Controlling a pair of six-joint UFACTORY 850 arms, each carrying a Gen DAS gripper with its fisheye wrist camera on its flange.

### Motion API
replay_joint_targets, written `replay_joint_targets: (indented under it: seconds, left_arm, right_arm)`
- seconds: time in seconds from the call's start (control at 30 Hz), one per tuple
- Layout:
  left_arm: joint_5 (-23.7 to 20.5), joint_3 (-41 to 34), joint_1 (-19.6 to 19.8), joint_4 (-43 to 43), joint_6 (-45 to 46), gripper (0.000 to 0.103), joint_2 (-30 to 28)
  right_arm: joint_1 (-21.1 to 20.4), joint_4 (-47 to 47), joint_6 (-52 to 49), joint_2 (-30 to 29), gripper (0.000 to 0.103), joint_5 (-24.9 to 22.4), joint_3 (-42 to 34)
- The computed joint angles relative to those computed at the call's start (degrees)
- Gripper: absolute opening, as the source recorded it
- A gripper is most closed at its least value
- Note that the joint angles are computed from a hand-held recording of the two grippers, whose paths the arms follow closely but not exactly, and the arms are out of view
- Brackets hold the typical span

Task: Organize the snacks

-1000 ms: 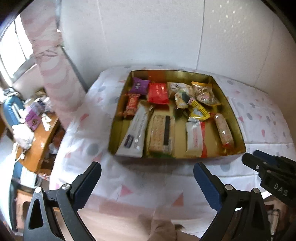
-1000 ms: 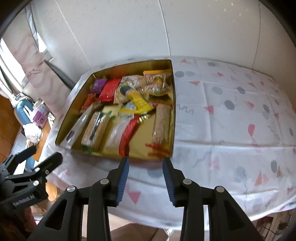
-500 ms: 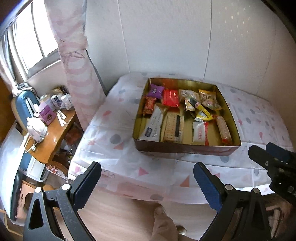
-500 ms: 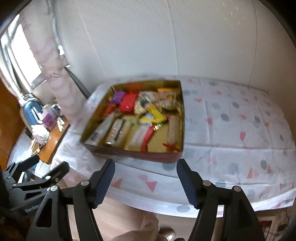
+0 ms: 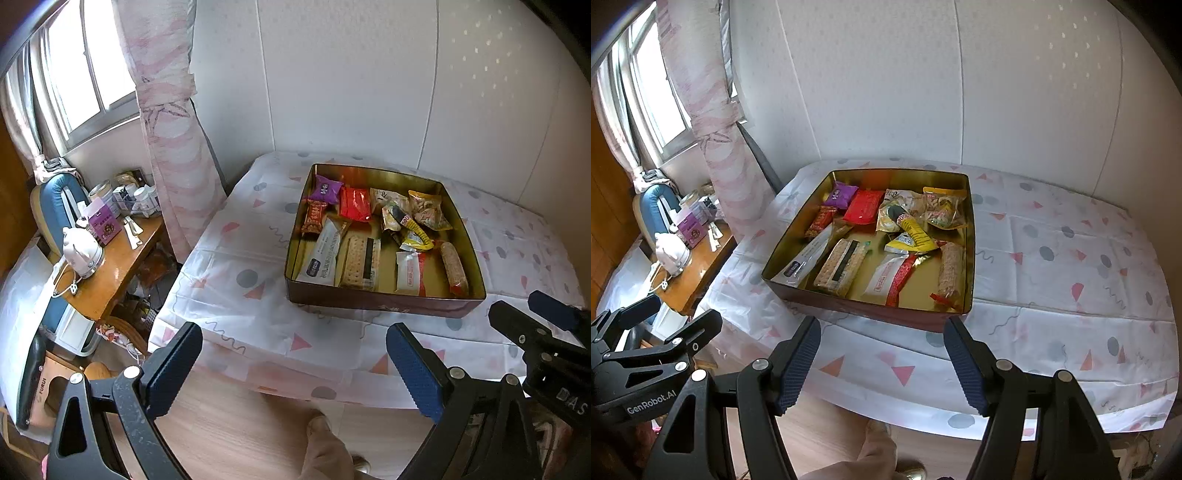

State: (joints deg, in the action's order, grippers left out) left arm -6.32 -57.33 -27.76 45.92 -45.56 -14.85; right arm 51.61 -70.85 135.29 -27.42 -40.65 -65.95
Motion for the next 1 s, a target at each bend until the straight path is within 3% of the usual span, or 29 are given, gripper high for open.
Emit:
replay_joint_targets:
  seconds: [0.3, 1.0]
  left_arm:
    - [-0.22, -0.2, -0.29, 0.73, -1.46, 0.1, -0.01]
    - [-0.12, -1.21, -0.31, -14.22, 13.67, 0.1, -0.93]
  right_arm:
    - [-0.19, -0.18, 0.01, 0.19, 0.07, 0.14, 0.39]
    - [-1.18, 0.07, -0.02, -0.29, 0.07, 1.25, -0.01]
